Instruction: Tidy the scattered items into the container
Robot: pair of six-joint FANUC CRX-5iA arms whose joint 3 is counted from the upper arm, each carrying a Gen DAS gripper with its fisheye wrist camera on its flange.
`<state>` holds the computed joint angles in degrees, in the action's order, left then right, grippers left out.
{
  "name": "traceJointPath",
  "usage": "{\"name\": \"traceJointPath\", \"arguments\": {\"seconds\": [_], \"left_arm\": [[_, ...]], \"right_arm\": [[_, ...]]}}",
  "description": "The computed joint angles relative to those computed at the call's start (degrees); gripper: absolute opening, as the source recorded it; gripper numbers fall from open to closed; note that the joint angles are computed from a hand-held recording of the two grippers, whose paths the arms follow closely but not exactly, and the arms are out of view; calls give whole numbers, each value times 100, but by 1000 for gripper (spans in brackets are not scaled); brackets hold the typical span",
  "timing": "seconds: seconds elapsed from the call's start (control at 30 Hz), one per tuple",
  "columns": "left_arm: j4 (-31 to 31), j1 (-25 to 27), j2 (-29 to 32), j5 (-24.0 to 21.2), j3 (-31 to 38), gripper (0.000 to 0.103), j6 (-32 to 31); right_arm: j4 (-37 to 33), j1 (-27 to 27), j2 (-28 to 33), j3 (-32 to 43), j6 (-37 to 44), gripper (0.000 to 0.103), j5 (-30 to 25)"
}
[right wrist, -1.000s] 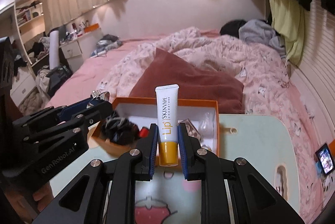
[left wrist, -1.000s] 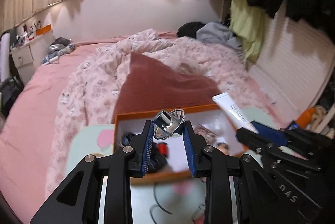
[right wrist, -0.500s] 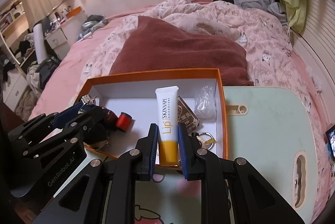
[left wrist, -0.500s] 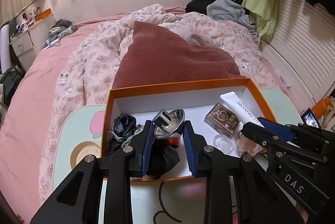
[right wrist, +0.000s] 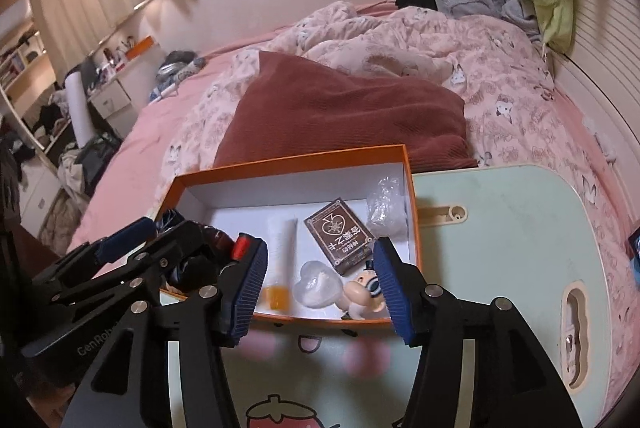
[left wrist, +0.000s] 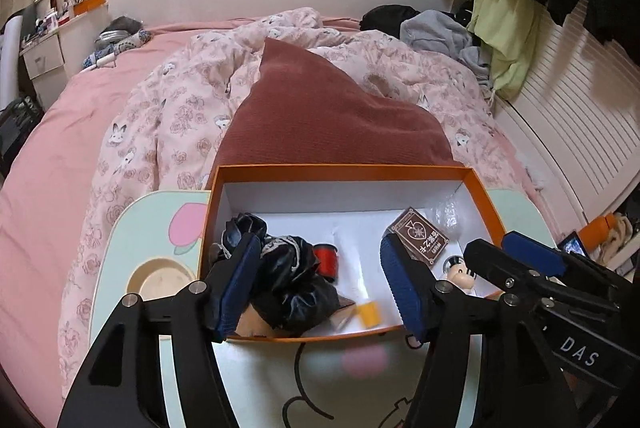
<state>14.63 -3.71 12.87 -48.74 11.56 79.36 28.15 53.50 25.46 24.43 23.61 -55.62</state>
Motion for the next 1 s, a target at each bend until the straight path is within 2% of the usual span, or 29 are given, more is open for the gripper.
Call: {"name": "traceJointPath", "arguments": {"seconds": [0.13,0.5,0.7,0.83,0.93,1.0], "left_arm": [[-186,-47,-48,25,-4,63,55],[-41,11,-491,150,-419,63,-225],[-53,71,-1098,318,-1049,63,-74],[-25,97,-1474,402,-1677,63,-222],[-157,37,-1716,549,-2162,63,-169],[-108,-6,-1754,547,-2371,63,-209]], "right_arm": [[113,41,12,9,15,55,-67],[792,340,-157,-372,-30,55,-185],[958,577,-704,-1116,-400,60,135],[1030,786,-996,-1676,-843,63,181],[1230,973,-1084,-2097,-1243,63,36],[1106,1042,-1092,-2222,-1306,63,-22]]}}
